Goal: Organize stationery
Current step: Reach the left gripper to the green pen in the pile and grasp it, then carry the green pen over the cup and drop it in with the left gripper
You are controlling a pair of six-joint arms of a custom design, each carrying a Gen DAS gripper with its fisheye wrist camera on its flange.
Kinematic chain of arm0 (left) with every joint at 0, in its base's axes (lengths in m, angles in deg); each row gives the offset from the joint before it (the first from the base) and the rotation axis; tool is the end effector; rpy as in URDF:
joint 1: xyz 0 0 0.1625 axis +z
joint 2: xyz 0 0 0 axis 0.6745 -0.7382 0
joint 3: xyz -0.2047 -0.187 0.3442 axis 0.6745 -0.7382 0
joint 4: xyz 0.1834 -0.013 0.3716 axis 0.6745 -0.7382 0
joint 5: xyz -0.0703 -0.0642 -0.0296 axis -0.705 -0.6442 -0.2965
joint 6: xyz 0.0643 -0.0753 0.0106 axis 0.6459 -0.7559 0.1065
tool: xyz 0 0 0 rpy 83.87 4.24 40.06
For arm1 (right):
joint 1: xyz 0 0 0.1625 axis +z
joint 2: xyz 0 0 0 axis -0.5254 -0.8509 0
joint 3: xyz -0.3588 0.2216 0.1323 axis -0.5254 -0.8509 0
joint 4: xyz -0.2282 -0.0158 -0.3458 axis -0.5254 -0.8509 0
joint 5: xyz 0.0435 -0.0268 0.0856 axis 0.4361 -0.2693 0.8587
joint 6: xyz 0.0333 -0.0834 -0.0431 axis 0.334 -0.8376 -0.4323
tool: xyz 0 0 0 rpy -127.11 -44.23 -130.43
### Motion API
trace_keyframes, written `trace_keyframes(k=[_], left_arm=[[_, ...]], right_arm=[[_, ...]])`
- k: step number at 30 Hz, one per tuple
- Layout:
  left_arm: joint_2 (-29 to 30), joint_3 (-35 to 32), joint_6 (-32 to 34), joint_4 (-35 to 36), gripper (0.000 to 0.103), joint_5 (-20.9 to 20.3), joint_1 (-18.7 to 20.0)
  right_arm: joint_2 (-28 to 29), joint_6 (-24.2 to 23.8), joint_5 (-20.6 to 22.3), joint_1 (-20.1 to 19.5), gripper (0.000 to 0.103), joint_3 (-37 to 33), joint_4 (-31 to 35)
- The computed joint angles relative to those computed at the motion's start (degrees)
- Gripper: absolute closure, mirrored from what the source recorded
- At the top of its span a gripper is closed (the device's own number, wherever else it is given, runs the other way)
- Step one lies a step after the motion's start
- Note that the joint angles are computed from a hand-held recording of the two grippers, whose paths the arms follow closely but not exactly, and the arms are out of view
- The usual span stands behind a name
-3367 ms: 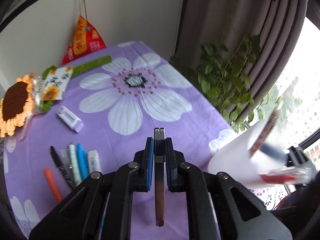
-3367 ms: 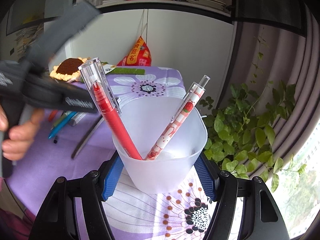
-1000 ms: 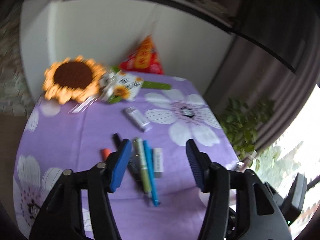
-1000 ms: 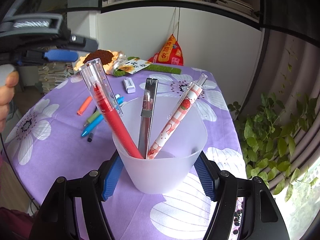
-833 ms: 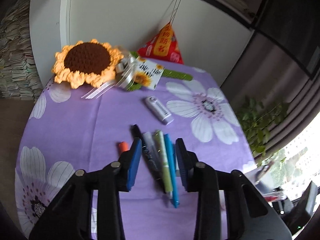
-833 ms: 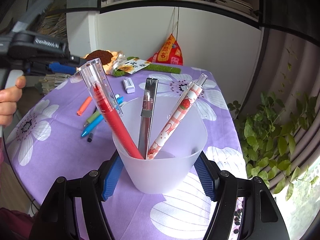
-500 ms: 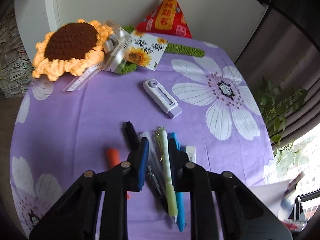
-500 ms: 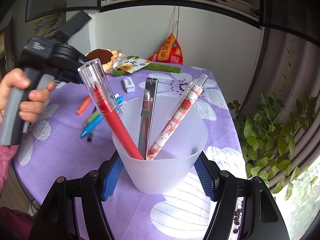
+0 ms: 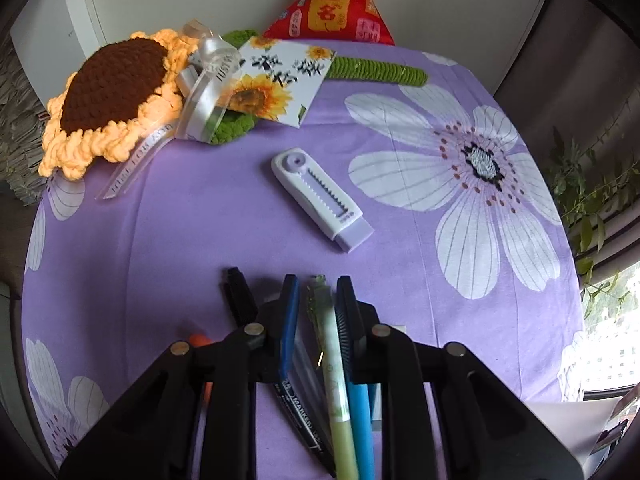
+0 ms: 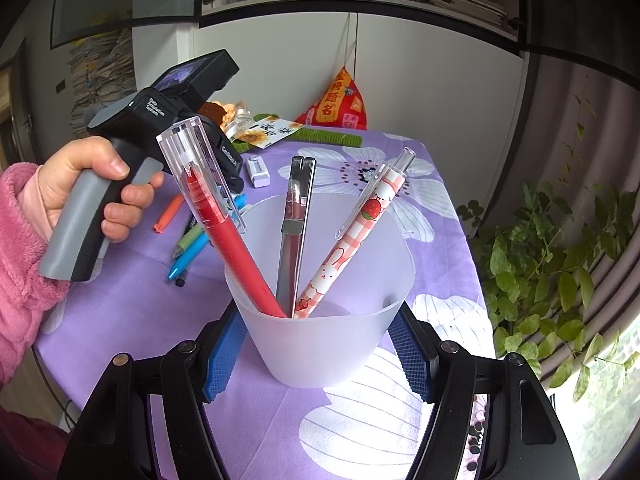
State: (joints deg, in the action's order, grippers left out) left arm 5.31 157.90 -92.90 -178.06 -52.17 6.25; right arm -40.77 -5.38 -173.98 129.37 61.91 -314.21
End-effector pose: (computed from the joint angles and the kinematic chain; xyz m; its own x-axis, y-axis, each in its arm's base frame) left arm -0.2659 -0.6093 0.0849 -0.7458 0.1392 -0.6515 0.3851 0.8880 -0.2511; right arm 0.1432 -0.3968 0.1765 -0.6854 -0.1754 0.7067 -0.6412 0.6053 -0.4716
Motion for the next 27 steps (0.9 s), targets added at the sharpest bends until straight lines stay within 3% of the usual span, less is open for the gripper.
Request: trace_keyframes(k=[10, 13, 27], left_arm=[[0.72, 0.49, -0.15, 1.15, 0.09, 2.37, -0.55], [0.25, 0.68, -0.7, 0.14, 0.091, 0.66, -0.2], [-9.34, 10.97, 3.36, -14.09, 0.091, -0.41, -7.42]], right_arm=[[0.17, -0.07, 0.61, -0.34, 0.032, -0.05, -0.46], [0.18, 0.03, 0.54, -0.31, 0.032, -0.2, -0.32], [0.76, 0.31, -0.54, 0.18, 0.032, -0.65, -0.51]])
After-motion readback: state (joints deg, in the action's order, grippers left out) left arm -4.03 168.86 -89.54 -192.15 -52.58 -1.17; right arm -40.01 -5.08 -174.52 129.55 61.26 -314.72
